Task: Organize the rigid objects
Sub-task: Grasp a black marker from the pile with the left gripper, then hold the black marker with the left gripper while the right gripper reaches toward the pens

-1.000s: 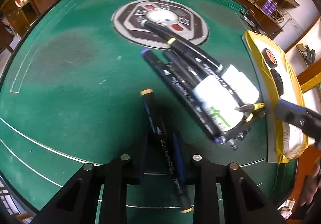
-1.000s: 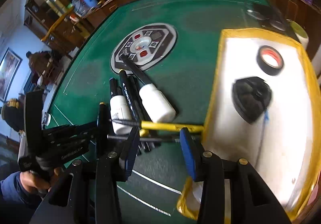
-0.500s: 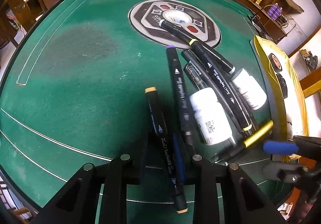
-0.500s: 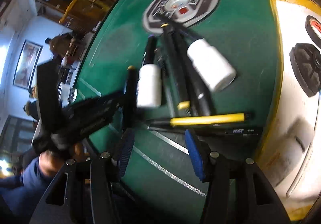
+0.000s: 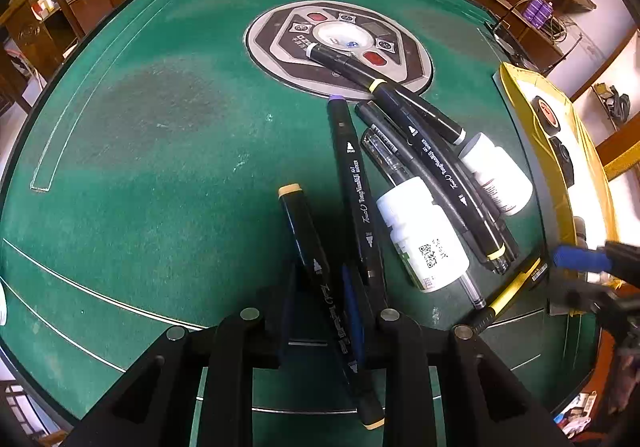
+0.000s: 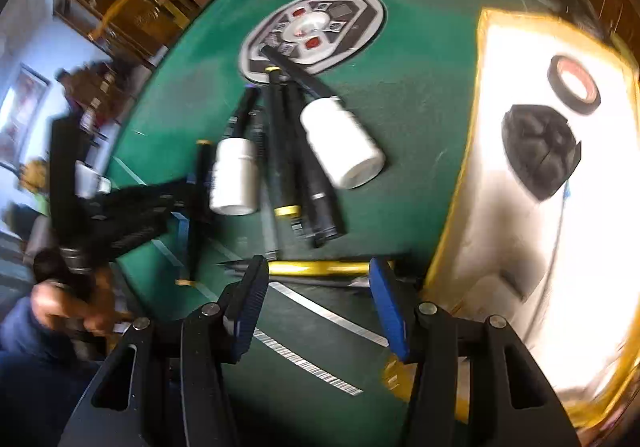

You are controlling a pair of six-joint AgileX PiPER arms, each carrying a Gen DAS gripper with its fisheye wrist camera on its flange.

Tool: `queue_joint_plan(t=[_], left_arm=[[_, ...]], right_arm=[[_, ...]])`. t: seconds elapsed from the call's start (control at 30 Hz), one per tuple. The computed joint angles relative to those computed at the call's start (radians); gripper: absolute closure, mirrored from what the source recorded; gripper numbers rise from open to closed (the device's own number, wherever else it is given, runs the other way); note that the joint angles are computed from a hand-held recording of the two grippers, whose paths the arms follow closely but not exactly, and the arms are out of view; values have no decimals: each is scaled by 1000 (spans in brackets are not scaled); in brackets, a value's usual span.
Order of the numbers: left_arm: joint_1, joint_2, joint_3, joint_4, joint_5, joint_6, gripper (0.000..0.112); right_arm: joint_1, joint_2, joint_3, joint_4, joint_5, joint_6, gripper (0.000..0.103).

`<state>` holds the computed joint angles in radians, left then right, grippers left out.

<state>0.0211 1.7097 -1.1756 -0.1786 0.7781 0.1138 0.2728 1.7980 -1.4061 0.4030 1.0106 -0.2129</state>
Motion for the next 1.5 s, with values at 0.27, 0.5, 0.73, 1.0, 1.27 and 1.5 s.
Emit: queue_joint_plan(t=[0.27,0.5,0.73,1.0,1.27,1.5], left_arm=[[5,-3,8,-11,-8,32,88],[11,0,7,-20,-6,57,90],[35,0,4,-65,9,126,91],[85,-6,10,-113,48,241,96],[97,-20,28,-114,44,253,96],[117,-20,32,-147,51,274,96]], right_arm=[[50,42,-3,-11,-10,-4,50],[85,12,26,34,144,-121,49],[86,-59,78,-12,111,-156,49],[179,1,42,-217,49,-253,48],[261,5,43,-345,36,-190,88],[222,-20,82,-209,22,-166,94]])
